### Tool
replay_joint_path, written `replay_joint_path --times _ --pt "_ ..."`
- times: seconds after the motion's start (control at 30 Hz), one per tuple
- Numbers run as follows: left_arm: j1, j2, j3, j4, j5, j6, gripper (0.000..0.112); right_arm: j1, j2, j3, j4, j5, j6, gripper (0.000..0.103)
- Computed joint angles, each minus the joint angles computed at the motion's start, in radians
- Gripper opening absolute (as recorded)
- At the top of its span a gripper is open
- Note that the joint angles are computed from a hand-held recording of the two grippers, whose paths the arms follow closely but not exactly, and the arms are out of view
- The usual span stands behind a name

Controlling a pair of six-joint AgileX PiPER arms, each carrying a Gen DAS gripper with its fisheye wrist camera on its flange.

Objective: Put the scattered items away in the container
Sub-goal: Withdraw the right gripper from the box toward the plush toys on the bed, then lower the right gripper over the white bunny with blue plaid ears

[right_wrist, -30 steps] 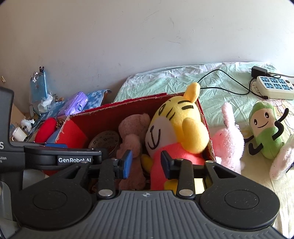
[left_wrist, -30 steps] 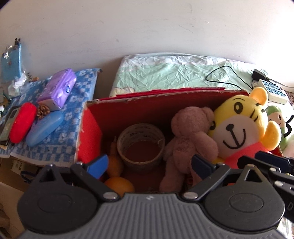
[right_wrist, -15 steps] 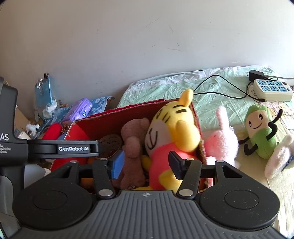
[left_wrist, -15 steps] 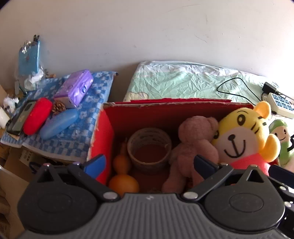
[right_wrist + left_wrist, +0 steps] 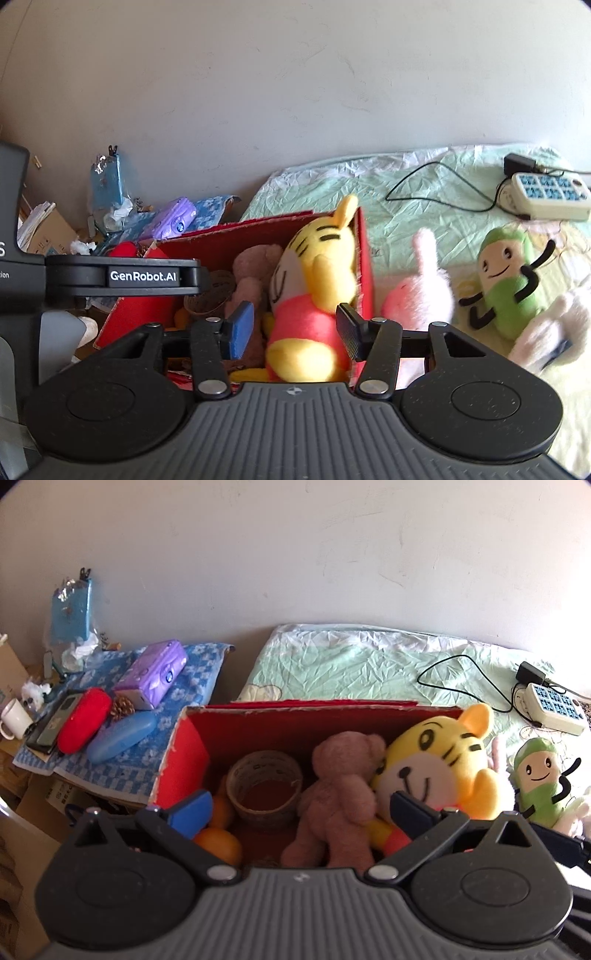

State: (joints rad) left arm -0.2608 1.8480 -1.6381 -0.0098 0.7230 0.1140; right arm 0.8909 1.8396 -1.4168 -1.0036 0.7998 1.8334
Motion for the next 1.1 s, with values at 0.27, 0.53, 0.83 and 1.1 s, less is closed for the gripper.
replay_joint_path --times 0.27,0.53,0.83,1.1 --pt "-0.116 -0.029 0.015 0.177 0.065 -0.265 0.102 -0.029 -0.152 0.204 -0.056 -0.080 0.040 0.056" --pt "-0.258 -0.085 0.109 0.345 0.051 -0.517 0.102 -0.090 -0.294 0.368 0.046 -0.162 -0.080 0.057" --pt "-0.409 -0.186 0.287 0.381 -0.009 -0.619 0.102 -0.156 -0.477 0.645 0.098 -0.265 -0.090 0.056" --pt "-0.497 -0.112 0.231 0.313 0.043 -0.569 0.102 -0.220 -0.575 0.814 0.065 -0.309 0.065 0.058"
